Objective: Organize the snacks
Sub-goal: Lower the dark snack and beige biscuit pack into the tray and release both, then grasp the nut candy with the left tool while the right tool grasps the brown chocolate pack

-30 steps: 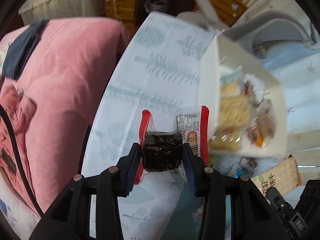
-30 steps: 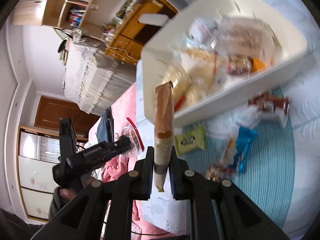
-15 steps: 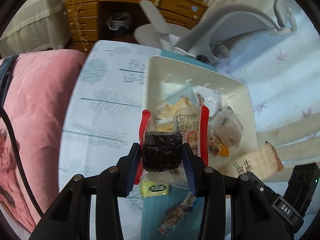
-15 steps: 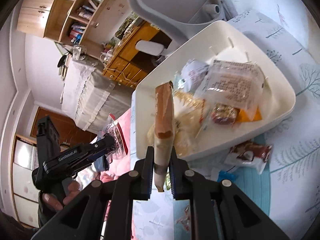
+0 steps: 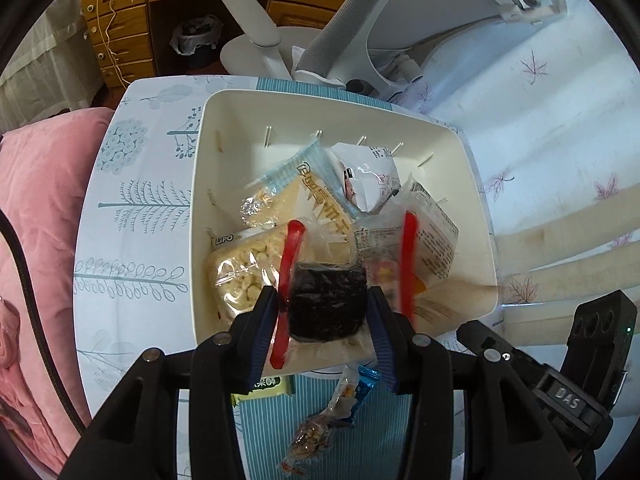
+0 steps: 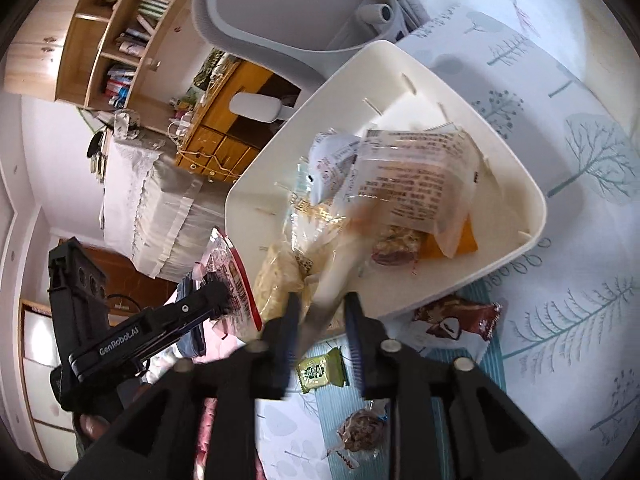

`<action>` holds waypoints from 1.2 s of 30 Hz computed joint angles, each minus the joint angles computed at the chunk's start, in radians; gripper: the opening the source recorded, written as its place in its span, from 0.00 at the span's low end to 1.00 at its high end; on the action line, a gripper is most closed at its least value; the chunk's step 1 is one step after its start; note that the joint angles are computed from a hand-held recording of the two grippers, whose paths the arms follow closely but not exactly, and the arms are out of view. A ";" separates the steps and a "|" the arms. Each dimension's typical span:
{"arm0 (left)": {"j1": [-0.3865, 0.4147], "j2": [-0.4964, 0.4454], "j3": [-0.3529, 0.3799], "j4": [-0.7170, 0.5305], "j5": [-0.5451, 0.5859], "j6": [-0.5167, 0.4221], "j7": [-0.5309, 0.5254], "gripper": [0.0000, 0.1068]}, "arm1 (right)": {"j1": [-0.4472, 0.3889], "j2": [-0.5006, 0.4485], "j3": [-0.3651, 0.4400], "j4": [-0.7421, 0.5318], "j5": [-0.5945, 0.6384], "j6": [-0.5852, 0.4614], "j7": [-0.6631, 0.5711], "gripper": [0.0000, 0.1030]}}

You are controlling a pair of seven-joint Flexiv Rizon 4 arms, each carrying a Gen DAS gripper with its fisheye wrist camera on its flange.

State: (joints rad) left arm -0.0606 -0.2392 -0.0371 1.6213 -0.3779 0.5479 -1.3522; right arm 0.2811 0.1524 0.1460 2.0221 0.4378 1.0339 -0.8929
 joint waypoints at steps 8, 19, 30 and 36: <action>-0.003 0.058 0.003 0.038 -0.014 0.010 0.044 0.66 | -0.003 0.047 0.023 0.042 -0.060 0.033 0.085 0.46; -0.013 0.189 0.028 0.173 -0.022 -0.045 0.142 0.70 | -0.006 0.159 0.083 0.162 -0.243 0.063 0.335 0.53; -0.022 0.304 0.050 0.314 0.069 -0.094 0.138 0.70 | 0.032 0.253 0.089 0.233 -0.356 -0.064 0.411 0.56; -0.028 0.328 0.039 0.351 0.147 -0.121 -0.028 0.70 | 0.059 0.259 0.043 0.221 -0.351 -0.177 0.233 0.56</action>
State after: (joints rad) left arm -0.0884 0.0885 0.0017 1.9728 -0.2306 0.4269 -1.3799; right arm 0.3406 0.4113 0.1890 2.2436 0.0869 0.8565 -0.6598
